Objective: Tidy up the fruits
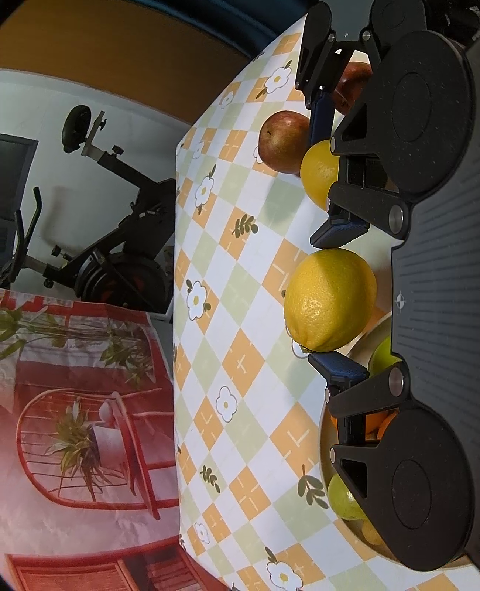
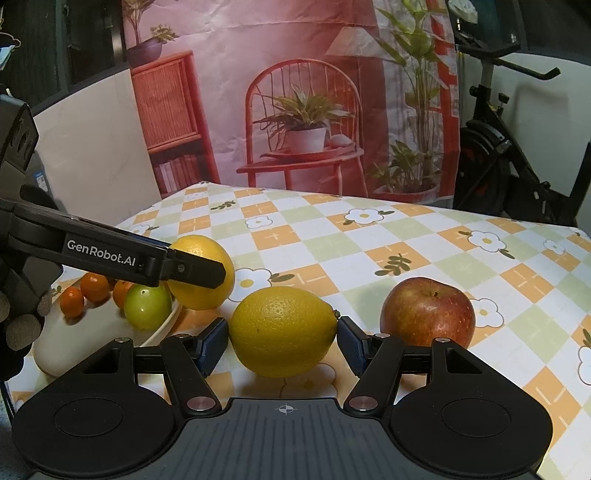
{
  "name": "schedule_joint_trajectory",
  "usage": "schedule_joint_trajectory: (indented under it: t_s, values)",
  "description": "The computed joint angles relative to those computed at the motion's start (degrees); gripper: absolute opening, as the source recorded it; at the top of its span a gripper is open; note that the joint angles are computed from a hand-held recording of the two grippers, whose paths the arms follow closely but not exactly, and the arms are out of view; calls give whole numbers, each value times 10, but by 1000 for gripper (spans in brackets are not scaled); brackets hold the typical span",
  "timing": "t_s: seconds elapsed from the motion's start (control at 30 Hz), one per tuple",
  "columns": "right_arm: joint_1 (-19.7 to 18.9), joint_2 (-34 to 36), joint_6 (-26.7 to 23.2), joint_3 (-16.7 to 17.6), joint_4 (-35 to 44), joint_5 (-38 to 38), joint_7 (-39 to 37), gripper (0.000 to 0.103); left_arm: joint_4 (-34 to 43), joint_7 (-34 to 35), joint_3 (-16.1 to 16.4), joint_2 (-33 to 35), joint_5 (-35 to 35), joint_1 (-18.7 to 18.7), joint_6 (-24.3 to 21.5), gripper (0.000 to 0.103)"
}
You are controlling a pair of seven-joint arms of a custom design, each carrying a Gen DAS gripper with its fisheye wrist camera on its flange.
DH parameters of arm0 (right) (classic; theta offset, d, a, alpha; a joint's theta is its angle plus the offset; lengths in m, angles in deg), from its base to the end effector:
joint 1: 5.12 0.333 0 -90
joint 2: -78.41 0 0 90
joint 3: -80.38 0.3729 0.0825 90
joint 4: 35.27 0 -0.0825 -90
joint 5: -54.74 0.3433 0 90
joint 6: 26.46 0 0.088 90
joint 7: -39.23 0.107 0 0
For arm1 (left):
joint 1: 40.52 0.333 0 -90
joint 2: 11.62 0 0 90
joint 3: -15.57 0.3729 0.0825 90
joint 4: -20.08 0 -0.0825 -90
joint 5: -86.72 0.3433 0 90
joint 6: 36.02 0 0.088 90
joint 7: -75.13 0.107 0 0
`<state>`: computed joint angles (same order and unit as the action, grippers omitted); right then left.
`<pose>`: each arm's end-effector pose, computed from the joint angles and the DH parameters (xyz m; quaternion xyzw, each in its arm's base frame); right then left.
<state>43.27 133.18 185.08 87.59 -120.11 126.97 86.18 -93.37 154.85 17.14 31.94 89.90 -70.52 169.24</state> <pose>0.5171 0.4825 0.2544 -0.6789 0.5787 -0.2263 0.3913 0.5798 -0.3258 0.2569 -0.5068 0.7592 -0.3653 0.1826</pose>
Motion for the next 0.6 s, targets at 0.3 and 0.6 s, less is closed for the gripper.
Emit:
schedule_joint_trajectory:
  t_s: [0.3, 0.6]
  values:
    - [-2, -7, 20, 8, -15, -26, 24, 60, -18, 20, 27, -14, -44, -35, 24, 63]
    - [6, -15, 28, 3, -27, -44, 41, 60, -45, 64, 38, -31, -100, -62, 51, 63]
